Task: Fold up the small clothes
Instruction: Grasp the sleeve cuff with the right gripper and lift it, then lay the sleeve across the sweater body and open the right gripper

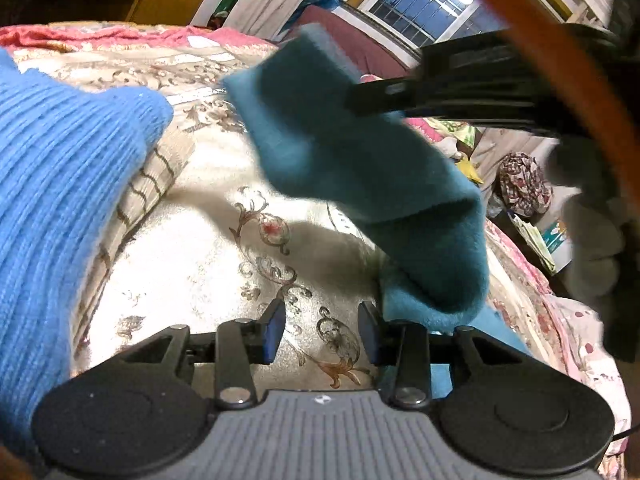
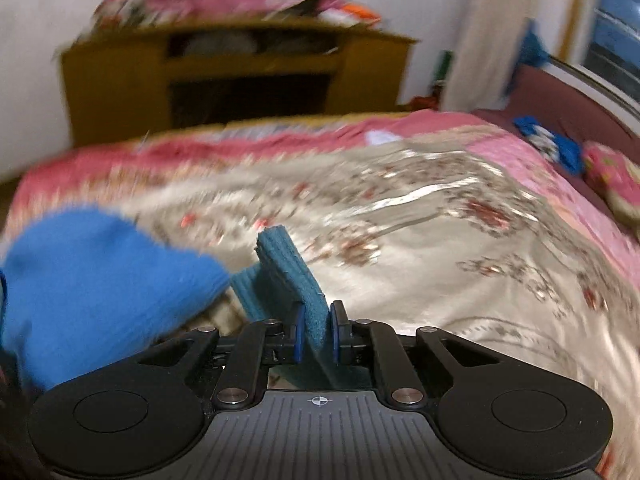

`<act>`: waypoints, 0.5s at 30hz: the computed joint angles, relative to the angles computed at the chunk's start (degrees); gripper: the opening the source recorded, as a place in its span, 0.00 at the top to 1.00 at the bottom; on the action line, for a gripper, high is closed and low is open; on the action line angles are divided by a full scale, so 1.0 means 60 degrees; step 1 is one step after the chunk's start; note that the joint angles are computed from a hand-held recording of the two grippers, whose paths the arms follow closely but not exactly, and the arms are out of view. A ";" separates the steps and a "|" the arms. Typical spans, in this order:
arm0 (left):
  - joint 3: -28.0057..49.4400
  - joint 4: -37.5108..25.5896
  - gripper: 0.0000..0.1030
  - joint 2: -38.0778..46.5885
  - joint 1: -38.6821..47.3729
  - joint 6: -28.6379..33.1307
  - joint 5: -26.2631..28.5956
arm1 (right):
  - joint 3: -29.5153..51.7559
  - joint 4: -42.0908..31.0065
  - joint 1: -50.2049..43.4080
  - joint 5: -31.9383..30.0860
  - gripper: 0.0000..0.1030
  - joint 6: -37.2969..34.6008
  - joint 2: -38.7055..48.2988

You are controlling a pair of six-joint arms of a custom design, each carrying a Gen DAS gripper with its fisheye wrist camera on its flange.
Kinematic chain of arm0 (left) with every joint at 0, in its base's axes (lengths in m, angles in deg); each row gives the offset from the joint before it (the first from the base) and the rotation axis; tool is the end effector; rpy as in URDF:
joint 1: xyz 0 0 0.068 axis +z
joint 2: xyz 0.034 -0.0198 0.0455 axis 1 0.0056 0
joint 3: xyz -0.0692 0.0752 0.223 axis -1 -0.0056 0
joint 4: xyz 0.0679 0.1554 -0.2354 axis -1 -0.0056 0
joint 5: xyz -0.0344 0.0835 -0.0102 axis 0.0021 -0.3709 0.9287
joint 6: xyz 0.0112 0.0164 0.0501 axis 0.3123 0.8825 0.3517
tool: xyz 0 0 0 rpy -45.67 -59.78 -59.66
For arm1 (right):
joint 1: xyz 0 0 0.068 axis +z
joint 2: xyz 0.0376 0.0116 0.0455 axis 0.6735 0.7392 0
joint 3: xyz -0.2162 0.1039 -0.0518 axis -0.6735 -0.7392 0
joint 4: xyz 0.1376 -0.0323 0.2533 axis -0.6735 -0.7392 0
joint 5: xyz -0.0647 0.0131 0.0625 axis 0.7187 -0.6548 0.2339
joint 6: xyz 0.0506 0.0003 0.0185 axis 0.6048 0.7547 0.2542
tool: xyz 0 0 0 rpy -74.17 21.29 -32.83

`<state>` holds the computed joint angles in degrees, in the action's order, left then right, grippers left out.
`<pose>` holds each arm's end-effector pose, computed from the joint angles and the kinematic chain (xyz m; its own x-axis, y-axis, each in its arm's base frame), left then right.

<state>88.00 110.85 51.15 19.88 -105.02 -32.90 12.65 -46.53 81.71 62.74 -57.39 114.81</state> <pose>0.1020 -0.1967 -0.0469 -0.4291 -0.6408 -0.6366 -0.2768 0.7642 -0.5826 0.2795 0.2390 0.0926 -0.2432 -0.6599 -0.7109 -0.8837 0.4529 -0.1181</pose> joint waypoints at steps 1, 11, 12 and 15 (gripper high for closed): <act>0.0063 -0.0263 0.55 -0.0081 -0.0042 -0.0007 -0.0077 | -0.0152 0.0043 -0.0228 -0.0190 0.90 0.0294 -0.0266; 0.1259 -0.2819 0.40 -0.0475 -0.0734 0.0631 -0.1096 | -0.1775 0.0322 -0.3499 -0.2062 0.90 0.2914 -0.3214; 0.1474 -0.2865 0.39 -0.0377 -0.0713 0.0835 -0.1089 | -0.1867 0.0291 -0.3854 -0.2194 0.90 0.3062 -0.3394; 0.1736 -0.2944 0.38 -0.0248 -0.0846 0.0991 -0.1042 | -0.2161 0.0196 -0.5015 -0.2610 0.90 0.3215 -0.3788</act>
